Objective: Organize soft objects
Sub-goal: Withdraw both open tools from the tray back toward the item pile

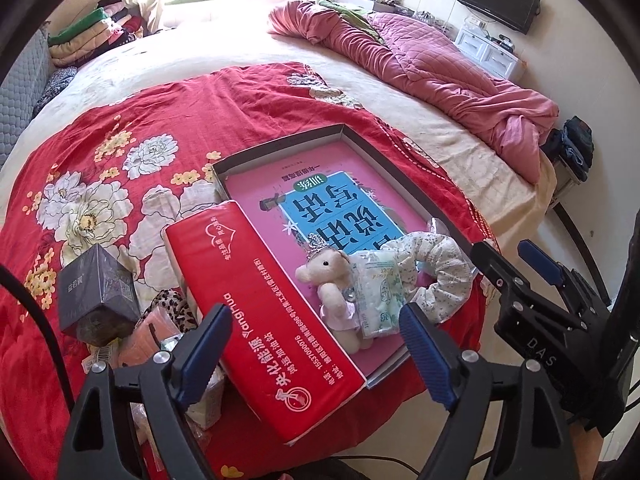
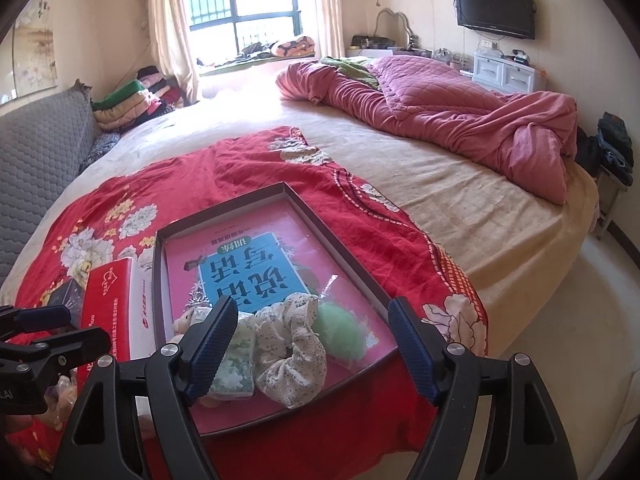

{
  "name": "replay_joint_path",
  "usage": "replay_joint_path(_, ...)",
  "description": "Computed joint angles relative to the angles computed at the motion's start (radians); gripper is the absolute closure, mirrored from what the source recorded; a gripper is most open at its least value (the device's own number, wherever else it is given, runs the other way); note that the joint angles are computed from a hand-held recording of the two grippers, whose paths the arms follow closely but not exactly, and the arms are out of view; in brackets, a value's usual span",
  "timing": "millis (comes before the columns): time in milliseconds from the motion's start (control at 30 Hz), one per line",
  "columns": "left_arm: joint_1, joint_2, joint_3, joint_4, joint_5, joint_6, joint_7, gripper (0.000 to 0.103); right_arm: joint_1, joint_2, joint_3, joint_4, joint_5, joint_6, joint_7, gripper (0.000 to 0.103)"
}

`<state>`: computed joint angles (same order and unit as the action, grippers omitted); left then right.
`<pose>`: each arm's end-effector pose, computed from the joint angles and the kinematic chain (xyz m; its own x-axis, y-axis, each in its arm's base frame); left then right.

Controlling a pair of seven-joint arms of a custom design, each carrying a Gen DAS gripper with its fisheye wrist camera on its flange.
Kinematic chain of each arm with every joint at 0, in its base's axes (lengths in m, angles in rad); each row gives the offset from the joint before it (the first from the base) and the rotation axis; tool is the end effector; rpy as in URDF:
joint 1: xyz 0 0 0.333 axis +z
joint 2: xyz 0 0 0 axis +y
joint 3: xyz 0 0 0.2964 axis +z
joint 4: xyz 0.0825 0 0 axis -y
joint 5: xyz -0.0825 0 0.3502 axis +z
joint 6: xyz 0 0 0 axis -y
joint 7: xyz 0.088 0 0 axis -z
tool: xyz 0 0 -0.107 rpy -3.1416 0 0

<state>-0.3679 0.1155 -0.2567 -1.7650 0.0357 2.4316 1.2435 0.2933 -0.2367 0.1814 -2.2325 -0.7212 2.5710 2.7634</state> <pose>0.4951 -0.3478 0.5469 -0.3410 -0.9255 0.1649 -0.8375 0.2194 -0.5005 0.4327 0.2408 0.5232 -0.1735 -0.9823 -0.0701 -0.6854 0.1716 -0.7076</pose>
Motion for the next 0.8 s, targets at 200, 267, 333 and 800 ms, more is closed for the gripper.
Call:
replay_joint_path(200, 0.018, -0.047, 0.003, -0.054, -0.027, 0.004, 0.009, 0.017, 0.012, 0.009, 0.015, 0.032, -0.021, -0.029, -0.012, 0.024)
replay_joint_path(267, 0.026, -0.061, 0.004, -0.069, -0.031, -0.004, 0.012, 0.017, 0.019, 0.013, 0.017, 0.043, -0.021, -0.035, -0.019, 0.024)
replay_joint_path(333, 0.034, -0.079, 0.005, -0.090, -0.042, 0.001, 0.020, 0.017, 0.025, 0.020, 0.024, 0.060, -0.033, -0.051, -0.018, 0.024)
replay_joint_path(800, 0.095, -0.200, 0.007, -0.199, -0.063, 0.001, 0.017, 0.017, 0.081, 0.065, 0.034, 0.153, -0.052, -0.069, -0.048, 0.024)
